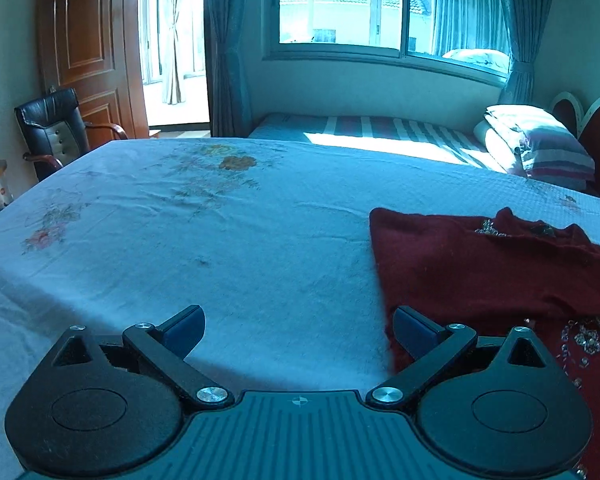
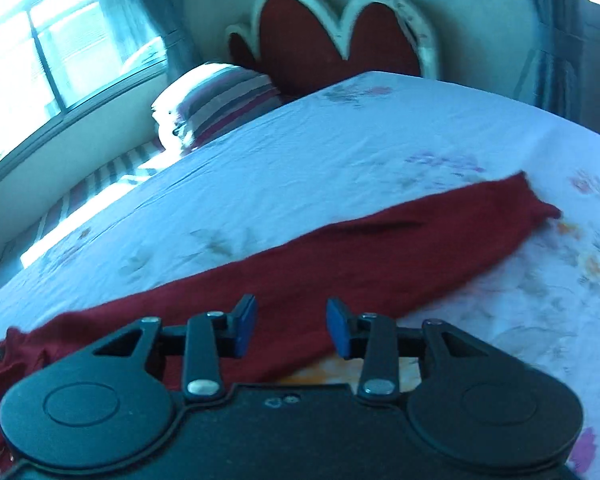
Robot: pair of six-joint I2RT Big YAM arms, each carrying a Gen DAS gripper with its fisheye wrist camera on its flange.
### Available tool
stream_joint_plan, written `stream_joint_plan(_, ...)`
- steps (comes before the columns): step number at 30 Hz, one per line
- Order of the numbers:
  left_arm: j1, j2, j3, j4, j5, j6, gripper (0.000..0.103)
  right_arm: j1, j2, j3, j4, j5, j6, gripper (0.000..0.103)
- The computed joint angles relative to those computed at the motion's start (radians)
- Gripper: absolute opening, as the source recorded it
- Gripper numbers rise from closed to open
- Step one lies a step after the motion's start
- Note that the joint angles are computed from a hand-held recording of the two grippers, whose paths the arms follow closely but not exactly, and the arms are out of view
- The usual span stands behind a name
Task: Fold small clothes
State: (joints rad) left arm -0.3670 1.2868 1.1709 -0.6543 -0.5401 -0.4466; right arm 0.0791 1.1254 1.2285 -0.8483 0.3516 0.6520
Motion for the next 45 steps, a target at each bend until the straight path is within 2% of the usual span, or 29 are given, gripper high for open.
stream_joint_plan(2,0.001,-0.024,-0.024,-0.054,-0.026,-0.050,0.100,-0.131,-0.051,-0.046,0.009,-0.070,0.026,0.038)
stream_joint_plan(5,0.010,-0.047,-0.046,-0.135,-0.056,-0.155,0.100,-0.322,-0.090,-0.105,0.050,-0.221,0.058,0.038)
stream_joint_plan(6,0.016,-0.047,-0.044,-0.160,-0.057,-0.187,0.100,-0.368,-0.091,-0.120,0.070,-0.275,0.074,0.037)
stream_joint_plan(7,0.026,-0.047,-0.040,-0.180,-0.044,-0.223,0.100,-0.415,-0.092,-0.138,0.098,-0.337,0.097,0.030)
stream_joint_plan(9,0.040,-0.053,-0.043,-0.193,-0.030,-0.308,0.100,-0.466,-0.092,-0.167,0.156,-0.410,0.114,0.028)
stream_joint_plan(10,0.042,-0.056,-0.042,-0.200,-0.026,-0.352,0.100,-0.481,-0.090,-0.176,0.180,-0.433,0.115,0.028)
stream_joint_plan(13,0.039,-0.053,-0.035,-0.218,-0.043,-0.423,0.100,-0.504,-0.071,-0.190,0.242,-0.482,0.116,0.027)
stream_joint_plan(18,0.029,-0.046,-0.018,-0.265,-0.064,-0.431,0.100,-0.546,-0.026,-0.193,0.329,-0.586,0.147,0.025)
stream_joint_plan(19,0.028,-0.047,-0.017,-0.271,-0.066,-0.434,0.100,-0.554,-0.001,-0.179,0.344,-0.610,0.153,0.021)
stream_joint_plan(22,0.027,-0.059,-0.017,-0.302,-0.072,-0.447,0.100,-0.544,0.019,-0.140,0.294,-0.578,0.125,0.012)
stream_joint_plan(26,0.049,-0.065,-0.023,-0.345,-0.070,-0.430,0.100,-0.506,0.017,-0.098,0.218,-0.512,0.032,0.008)
stream_joint_plan(31,0.086,-0.110,-0.072,-0.328,-0.081,-0.347,0.100,-0.411,-0.018,-0.051,0.188,-0.450,-0.046,0.008)
stream_joint_plan(37,0.185,-0.205,-0.160,-0.287,-0.030,-0.225,0.100,-0.138,0.030,0.091,0.129,-0.280,-0.112,0.008)
stream_joint_plan(40,0.249,-0.264,-0.200,-0.272,-0.023,-0.166,0.100,0.010,0.087,0.167,0.119,-0.234,-0.119,0.008)
stream_joint_plan(45,0.412,-0.356,-0.257,-0.270,0.031,-0.098,0.100,0.228,0.217,0.291,0.111,-0.192,-0.118,0.008)
